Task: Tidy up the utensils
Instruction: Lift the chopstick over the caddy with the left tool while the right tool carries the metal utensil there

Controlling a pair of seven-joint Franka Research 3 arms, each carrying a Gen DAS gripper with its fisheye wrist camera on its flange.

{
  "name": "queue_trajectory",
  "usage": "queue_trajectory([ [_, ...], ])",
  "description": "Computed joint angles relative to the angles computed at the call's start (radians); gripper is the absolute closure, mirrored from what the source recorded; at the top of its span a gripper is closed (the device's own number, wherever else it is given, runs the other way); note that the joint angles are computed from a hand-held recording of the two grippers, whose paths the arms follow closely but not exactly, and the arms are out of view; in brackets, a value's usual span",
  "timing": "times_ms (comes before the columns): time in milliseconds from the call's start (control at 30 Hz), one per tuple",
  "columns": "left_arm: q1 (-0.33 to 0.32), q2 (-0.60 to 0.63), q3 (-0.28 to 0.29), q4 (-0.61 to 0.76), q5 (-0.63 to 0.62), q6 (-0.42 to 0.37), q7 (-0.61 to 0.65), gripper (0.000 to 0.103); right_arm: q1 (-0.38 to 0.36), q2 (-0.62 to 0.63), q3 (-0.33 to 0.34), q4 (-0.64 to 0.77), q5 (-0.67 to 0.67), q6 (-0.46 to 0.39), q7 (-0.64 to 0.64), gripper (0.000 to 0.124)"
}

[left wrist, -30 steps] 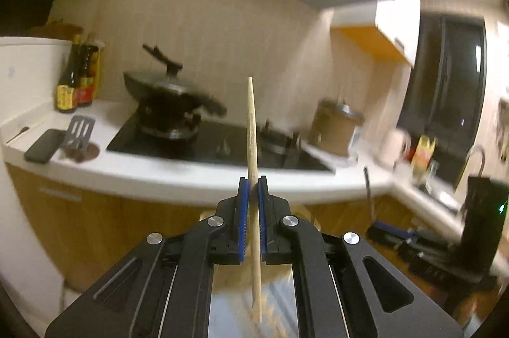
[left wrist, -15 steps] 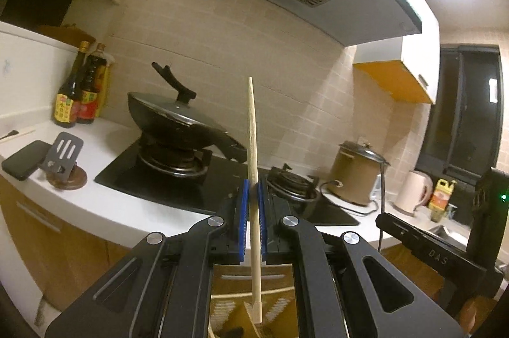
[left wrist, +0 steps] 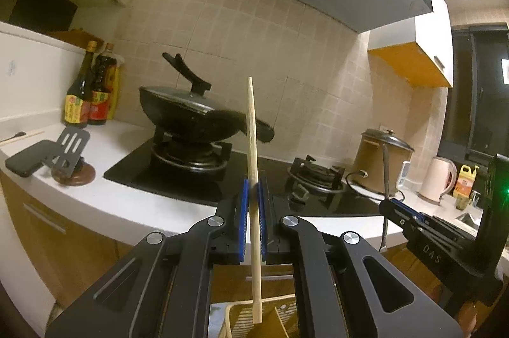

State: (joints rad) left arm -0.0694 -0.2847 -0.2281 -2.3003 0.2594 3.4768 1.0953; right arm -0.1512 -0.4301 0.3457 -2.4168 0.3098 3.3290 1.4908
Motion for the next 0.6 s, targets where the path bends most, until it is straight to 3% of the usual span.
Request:
queue_trajectory([
  [233,0.102,0.006,-0.119,-0.024,-0.091,0.013,0.083,0.099,0.081,0.021,-0.054,-0.048,0.037,0.07,-0.033,0.113],
  [333,0.151,-0.014,-0.175,-0.053,-0.15,0.034,0.135,0.099,0.065,0.009,-0.024,-0.07,0.076,0.094,-0.054,0.113],
  [433,0.143,-0.025,-0.173,-0.073,-0.17,0.044,0.157,0.099,0.011,-0.015,0.054,-0.097,0.137,0.132,-0.088,0.113],
  [500,0.12,-0.032,-0.15,-0.084,-0.165,0.044,0.158,0.099,0.017,-0.024,0.062,-0.105,0.163,0.149,-0.114,0.113],
  [600,-0.007,-0.029,-0.01,-0.091,-0.069,0.027,0.092,0.099,0.046,-0.051,0.055,-0.126,0.193,0.162,-0.149,0.113],
])
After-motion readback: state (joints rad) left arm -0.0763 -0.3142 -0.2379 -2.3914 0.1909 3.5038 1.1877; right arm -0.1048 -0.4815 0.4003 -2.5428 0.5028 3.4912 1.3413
